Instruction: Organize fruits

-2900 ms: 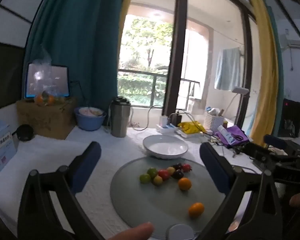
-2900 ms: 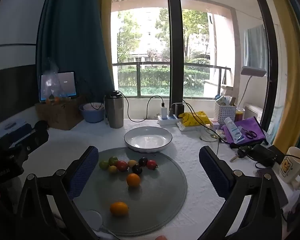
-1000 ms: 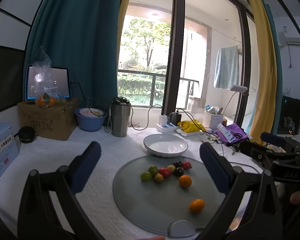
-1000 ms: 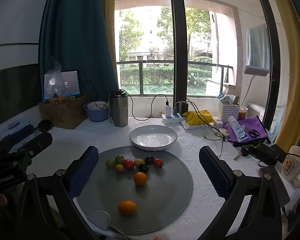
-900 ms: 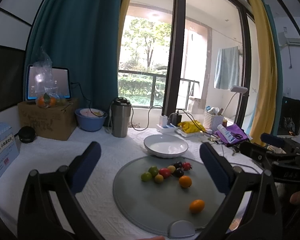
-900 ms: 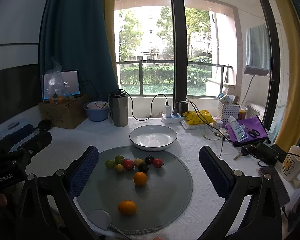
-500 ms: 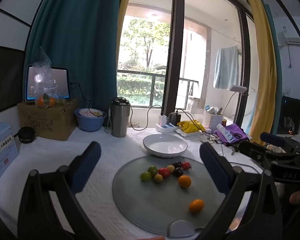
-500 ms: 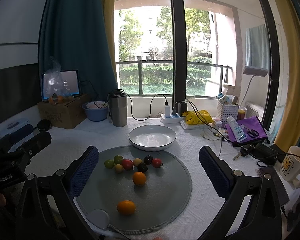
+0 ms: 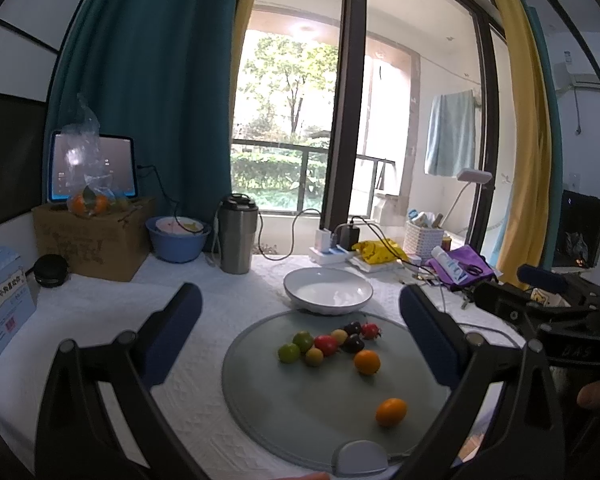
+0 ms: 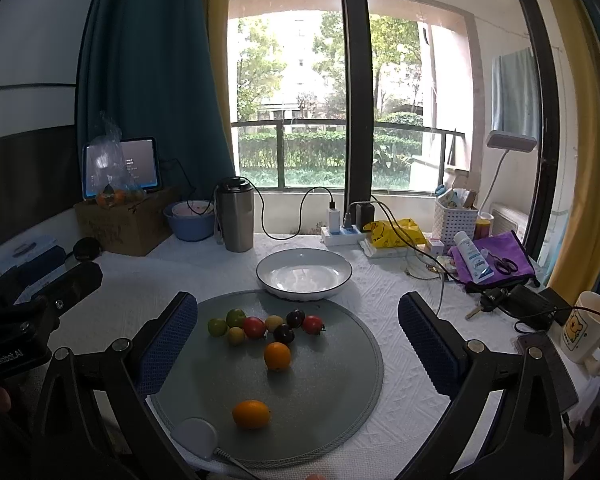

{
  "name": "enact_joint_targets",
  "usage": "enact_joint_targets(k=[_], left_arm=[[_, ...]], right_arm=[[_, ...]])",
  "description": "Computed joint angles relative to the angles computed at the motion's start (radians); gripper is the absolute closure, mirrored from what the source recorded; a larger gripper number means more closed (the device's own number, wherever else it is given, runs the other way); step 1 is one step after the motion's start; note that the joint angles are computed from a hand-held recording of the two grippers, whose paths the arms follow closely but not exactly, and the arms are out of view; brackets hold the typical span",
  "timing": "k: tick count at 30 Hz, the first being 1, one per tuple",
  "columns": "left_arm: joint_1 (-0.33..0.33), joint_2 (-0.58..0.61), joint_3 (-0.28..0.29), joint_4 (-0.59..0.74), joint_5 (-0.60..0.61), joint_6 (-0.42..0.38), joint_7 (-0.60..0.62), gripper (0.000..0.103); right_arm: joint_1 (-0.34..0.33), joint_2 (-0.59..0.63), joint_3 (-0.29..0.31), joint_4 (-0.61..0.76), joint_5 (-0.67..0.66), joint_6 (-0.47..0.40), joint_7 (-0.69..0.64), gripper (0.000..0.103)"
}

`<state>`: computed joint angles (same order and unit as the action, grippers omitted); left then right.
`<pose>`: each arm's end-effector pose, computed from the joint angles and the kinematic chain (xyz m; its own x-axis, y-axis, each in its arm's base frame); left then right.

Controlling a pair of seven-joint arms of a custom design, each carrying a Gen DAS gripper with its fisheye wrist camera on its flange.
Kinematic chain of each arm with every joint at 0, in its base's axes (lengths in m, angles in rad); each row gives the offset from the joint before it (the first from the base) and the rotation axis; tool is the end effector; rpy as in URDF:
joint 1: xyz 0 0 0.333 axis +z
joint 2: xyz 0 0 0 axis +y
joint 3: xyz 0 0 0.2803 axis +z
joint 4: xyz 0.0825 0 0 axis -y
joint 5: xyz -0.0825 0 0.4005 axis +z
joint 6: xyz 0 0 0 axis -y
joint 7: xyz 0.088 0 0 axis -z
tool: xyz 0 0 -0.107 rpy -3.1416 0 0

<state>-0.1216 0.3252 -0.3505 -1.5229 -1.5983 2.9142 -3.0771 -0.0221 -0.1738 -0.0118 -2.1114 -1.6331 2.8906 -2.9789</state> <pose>0.6566 -0.2304 0.5113 -0.6284 -0.7673 0.1278 -0.2484 0.0422 -0.9677 0.5537 0.0395 0.5084 -0.2978 -0.9546 -0.0094 -0.3157 0.1078 -0.9427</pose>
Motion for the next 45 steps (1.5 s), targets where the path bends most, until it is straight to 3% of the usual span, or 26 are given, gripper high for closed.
enact_joint_targets(k=[9, 19, 24, 29, 40, 42, 43, 45], left_arm=[[-0.012, 0.015, -0.001, 0.006, 0.088, 0.004, -0.072, 0.003], [-0.035, 0.077, -0.012, 0.014, 0.444, -0.007, -0.346, 0.003], [-0.075, 0.129, 0.02, 0.042, 0.681, -0.066, -0.553, 0.004], [-0.095, 0.179, 0.031, 0.081, 0.859, -0.15, -0.702, 0.004], [-0.141, 0.278, 0.045, 0.197, 1.15, -0.363, -0.904, 0.035], [-0.156, 0.305, 0.063, 0.24, 1.201, -0.418, -0.953, 0.052], [-0.149, 0.319, 0.055, 0.26, 1.203, -0.449, -0.957, 0.054], [-0.139, 0.319, 0.042, 0.258, 1.202, -0.455, -0.951, 0.067]], right_arm=[[-0.001, 0.01, -0.003, 0.001, 0.015, -0.003, -0.005, 0.0], [-0.014, 0.053, -0.022, -0.002, 0.09, 0.008, -0.054, 0.0], [-0.029, 0.077, -0.039, -0.013, 0.131, 0.039, -0.077, 0.002], [-0.046, 0.103, -0.057, -0.018, 0.157, 0.085, -0.084, 0.009], [-0.073, 0.16, -0.09, -0.032, 0.325, 0.191, -0.224, 0.017], [-0.076, 0.173, -0.097, -0.031, 0.359, 0.22, -0.256, 0.019], [-0.076, 0.178, -0.099, -0.032, 0.387, 0.231, -0.287, 0.022], [-0.073, 0.188, -0.102, -0.029, 0.434, 0.247, -0.338, 0.025]])
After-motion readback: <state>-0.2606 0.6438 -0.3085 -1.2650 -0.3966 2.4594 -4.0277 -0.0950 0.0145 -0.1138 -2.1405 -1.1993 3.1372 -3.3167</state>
